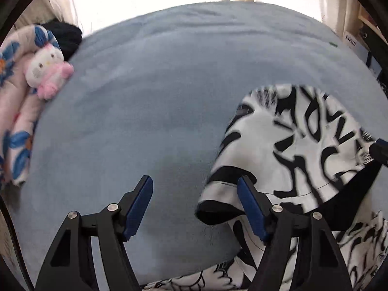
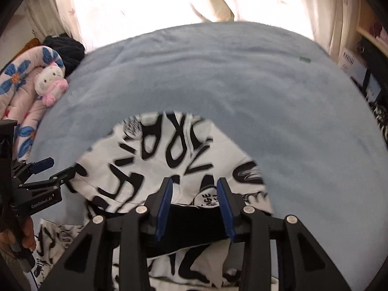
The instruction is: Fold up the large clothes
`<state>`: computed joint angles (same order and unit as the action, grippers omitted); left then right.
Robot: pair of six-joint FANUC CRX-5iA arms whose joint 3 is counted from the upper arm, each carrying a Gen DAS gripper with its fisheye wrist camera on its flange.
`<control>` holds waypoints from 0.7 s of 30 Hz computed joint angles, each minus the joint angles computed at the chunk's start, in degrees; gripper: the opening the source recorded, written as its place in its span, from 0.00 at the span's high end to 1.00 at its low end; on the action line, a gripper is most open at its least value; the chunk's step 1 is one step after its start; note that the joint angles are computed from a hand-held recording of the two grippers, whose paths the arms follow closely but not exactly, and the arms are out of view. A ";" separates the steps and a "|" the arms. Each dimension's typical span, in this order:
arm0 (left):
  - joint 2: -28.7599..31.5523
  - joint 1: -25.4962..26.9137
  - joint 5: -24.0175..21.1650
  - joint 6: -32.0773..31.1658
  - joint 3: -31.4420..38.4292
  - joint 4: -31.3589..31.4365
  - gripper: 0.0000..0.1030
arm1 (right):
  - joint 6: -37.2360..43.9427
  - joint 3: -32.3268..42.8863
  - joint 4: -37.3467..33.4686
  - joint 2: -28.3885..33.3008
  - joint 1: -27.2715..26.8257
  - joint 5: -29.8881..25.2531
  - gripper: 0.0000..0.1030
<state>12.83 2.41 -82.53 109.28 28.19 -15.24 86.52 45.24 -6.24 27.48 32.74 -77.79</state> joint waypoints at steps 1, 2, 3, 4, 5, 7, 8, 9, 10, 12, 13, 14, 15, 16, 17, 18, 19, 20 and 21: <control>-0.42 0.28 0.97 -0.14 -1.65 0.54 0.31 | 0.36 -2.29 0.41 -0.68 -0.13 0.68 0.66; -1.06 0.53 2.36 -0.20 -3.79 1.16 0.31 | 1.16 -4.61 0.34 -1.27 -0.46 1.07 0.69; -1.97 0.95 3.92 -0.60 -6.36 2.24 0.31 | 1.71 -7.18 0.54 -1.93 -0.81 1.57 0.74; -2.83 1.35 5.13 -1.07 -8.56 3.29 0.31 | 1.72 -8.57 0.88 -2.19 -0.97 1.84 0.74; -3.73 1.75 6.49 -1.43 -10.84 4.25 0.31 | 1.65 -11.18 1.23 -2.72 -1.40 2.31 0.74; -5.41 2.27 9.00 -1.50 -14.70 5.32 0.31 | 2.01 -14.33 -0.82 -4.14 -2.79 4.05 0.76; -6.02 2.39 10.42 -1.46 -16.09 5.62 0.31 | 2.22 -15.20 -2.19 -5.00 -3.56 4.71 0.76; -6.68 2.49 11.60 -1.33 -17.07 5.70 0.31 | 1.87 -14.95 -3.17 -5.15 -4.06 4.22 0.76; -6.75 2.70 11.58 -1.50 -17.14 6.10 0.31 | 1.55 -14.10 -3.85 -4.92 -4.39 2.99 0.76; -6.47 3.51 10.35 -2.70 -16.55 7.61 0.31 | 1.85 -11.13 -5.47 -3.99 -5.16 -0.53 0.74; -6.26 3.91 9.57 -3.62 -16.00 8.50 0.31 | 2.10 -9.34 -6.63 -3.51 -5.75 -2.24 0.74; -6.19 4.49 8.82 -5.09 -15.49 9.69 0.31 | 2.29 -7.15 -8.38 -3.04 -6.65 -4.00 0.74; -6.54 5.33 8.63 -7.12 -15.25 11.14 0.31 | 2.19 -4.79 -10.13 -2.48 -7.62 -5.62 0.73; -7.13 6.11 8.98 -9.18 -15.12 12.29 0.31 | 1.89 -2.95 -11.45 -1.96 -8.39 -6.66 0.73; -7.53 6.61 9.30 -10.46 -15.03 12.92 0.31 | 1.24 -0.49 -12.87 -1.23 -9.34 -7.58 0.68; -8.03 7.51 9.81 -12.48 -14.85 14.07 0.31 | 0.41 1.66 -13.00 -0.43 -9.78 -7.94 0.58; -8.14 8.31 10.12 -13.94 -14.63 15.33 0.30 | -0.25 2.86 -12.75 0.02 -9.89 -8.04 0.53; -7.89 9.22 10.24 -15.29 -14.21 16.81 0.30 | -1.00 5.01 -12.58 1.17 -9.99 -8.50 0.43; -7.10 10.16 10.05 -16.18 -13.37 18.18 0.28 | -1.77 7.62 -12.58 2.76 -10.11 -9.32 0.37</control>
